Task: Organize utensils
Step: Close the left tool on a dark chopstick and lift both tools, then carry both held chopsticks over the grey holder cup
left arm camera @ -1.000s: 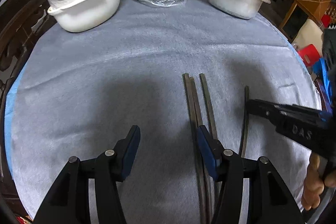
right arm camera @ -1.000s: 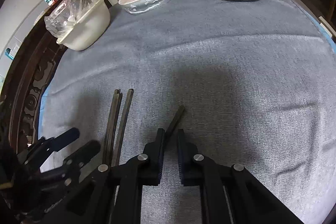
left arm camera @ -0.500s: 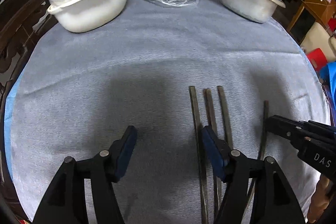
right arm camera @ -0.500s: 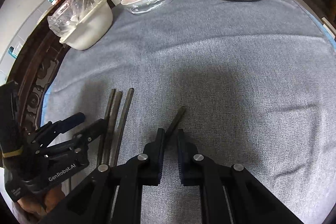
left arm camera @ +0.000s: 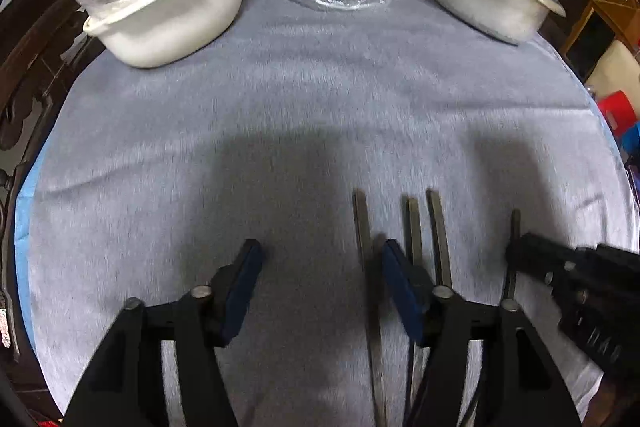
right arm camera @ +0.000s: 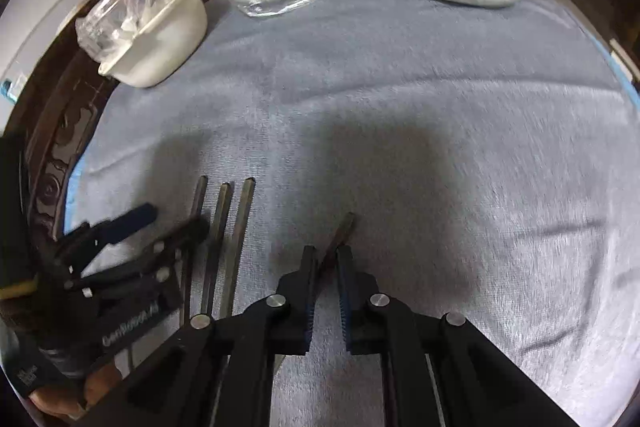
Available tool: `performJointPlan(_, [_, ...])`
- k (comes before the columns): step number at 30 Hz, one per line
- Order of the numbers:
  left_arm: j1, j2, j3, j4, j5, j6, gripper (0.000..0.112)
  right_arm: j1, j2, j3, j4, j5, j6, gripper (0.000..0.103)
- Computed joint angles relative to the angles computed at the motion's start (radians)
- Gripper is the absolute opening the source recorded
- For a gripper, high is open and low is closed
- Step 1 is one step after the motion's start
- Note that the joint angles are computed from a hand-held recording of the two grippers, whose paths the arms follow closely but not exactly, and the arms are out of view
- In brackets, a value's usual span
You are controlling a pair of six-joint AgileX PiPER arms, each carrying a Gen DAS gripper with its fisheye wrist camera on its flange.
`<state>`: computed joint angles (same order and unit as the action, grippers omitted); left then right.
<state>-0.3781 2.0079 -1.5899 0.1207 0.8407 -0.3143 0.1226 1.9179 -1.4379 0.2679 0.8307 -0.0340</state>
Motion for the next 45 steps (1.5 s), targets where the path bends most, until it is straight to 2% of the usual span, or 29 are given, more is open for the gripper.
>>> performJointPlan(1, [-0.001, 0.008, -0.015, 0.0, 0.004, -0.001, 0.044, 0.006, -0.002, 0.004, -0.011, -0.008, 0.003, 0.01])
performJointPlan(2, [-0.001, 0.014, -0.027, 0.003, 0.006, -0.002, 0.024, 0.011, -0.004, 0.006, -0.021, -0.016, 0.005, 0.01])
performJointPlan(3, [0.001, 0.025, -0.045, 0.003, 0.01, 0.001, 0.013, 0.018, -0.007, 0.013, -0.03, -0.028, 0.007, 0.009])
performJointPlan(4, [0.006, 0.028, -0.051, -0.009, 0.013, 0.013, 0.008, 0.022, -0.014, 0.026, -0.033, -0.046, 0.006, 0.008])
performJointPlan(6, [0.017, 0.025, -0.044, -0.034, 0.0, 0.027, 0.007, 0.01, -0.029, 0.06, 0.017, -0.081, -0.038, 0.007])
performJointPlan(11, [0.036, -0.086, 0.129, -0.059, -0.089, 0.01, 0.005, -0.031, -0.111, 0.172, 0.133, -0.172, -0.158, 0.007])
performJointPlan(20, [0.062, -0.4, 0.379, -0.039, -0.21, -0.027, 0.005, -0.135, -0.334, 0.385, 0.383, -0.274, -0.425, 0.006])
performJointPlan(28, [0.068, -0.755, 0.577, 0.029, -0.238, -0.114, 0.005, -0.282, -0.687, 0.592, 0.535, -0.252, -0.557, 0.006])
performJointPlan(33, [0.012, -0.949, 0.682, 0.129, -0.218, -0.261, 0.005, -0.34, -0.916, 0.685, 0.561, -0.212, -0.55, 0.006])
performJointPlan(37, [-0.116, -1.067, 0.743, 0.324, -0.151, -0.482, 0.005, -0.291, -1.101, 0.736, 0.439, -0.246, -0.398, 0.006])
performJointPlan(41, [-0.251, -1.158, 0.765, 0.462, -0.051, -0.657, 0.005, -0.105, -1.241, 0.755, 0.059, -0.324, -0.004, 0.006])
performJointPlan(45, [-0.434, -1.212, 0.755, 0.629, 0.085, -0.848, 0.005, 0.087, -1.323, 0.738, -0.34, -0.312, 0.391, 0.006])
